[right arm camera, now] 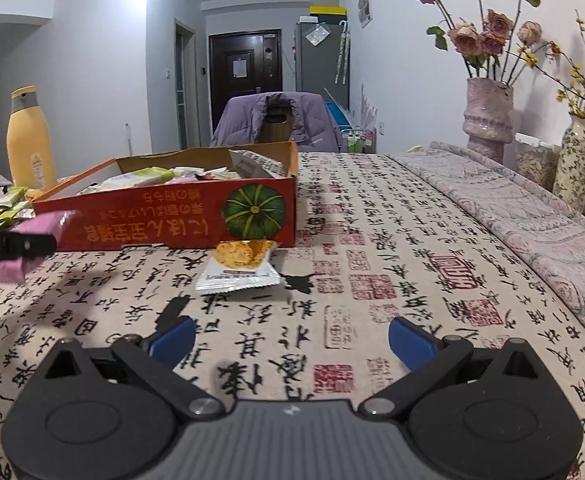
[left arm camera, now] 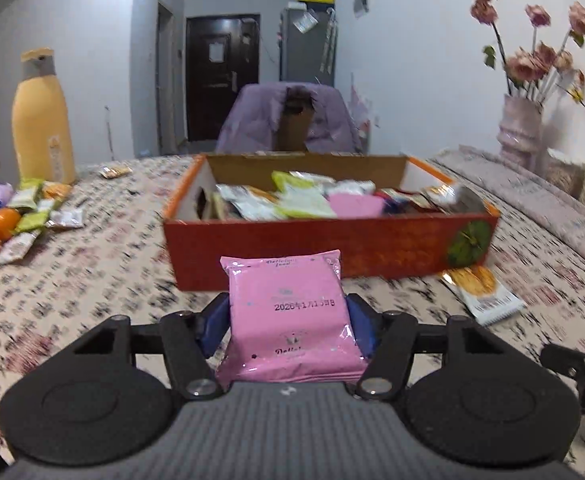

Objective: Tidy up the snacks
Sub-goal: 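Grasp a pink packet with the left gripper while the right grasps a cracker sachet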

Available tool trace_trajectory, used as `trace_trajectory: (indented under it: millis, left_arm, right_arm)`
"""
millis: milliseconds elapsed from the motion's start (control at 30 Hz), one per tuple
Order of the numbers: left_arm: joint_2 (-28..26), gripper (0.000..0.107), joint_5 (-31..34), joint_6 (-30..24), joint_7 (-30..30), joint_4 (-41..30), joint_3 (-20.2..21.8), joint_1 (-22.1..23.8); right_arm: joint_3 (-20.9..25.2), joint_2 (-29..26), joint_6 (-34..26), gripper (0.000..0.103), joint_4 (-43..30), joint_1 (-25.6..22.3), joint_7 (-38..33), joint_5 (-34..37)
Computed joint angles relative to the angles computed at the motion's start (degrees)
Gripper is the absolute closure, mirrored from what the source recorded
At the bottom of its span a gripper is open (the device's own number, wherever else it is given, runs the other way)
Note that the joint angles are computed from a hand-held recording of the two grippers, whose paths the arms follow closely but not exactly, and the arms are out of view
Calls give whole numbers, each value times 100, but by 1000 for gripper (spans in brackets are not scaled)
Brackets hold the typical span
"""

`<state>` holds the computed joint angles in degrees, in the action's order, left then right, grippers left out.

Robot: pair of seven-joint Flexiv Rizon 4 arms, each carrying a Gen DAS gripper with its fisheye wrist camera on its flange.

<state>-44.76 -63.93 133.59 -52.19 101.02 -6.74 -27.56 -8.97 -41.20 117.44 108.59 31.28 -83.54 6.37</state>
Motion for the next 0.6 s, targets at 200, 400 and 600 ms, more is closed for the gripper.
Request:
trace_trajectory:
  millis: [200,400,600]
  left_arm:
    - [-86,44,477,208,-325,62,92,173]
    - [-165,44,1022,121,-728,141,116,351]
    - [-57,44,1629,-132,-1344,342,175,535]
  right_arm:
    - [87,-39,-76,0,-138,-32,-8,-147]
    - [-48,-61,-346,0,-318,94,-51,-304]
    - [-197,-147,-943,0,-780,165,233,-502]
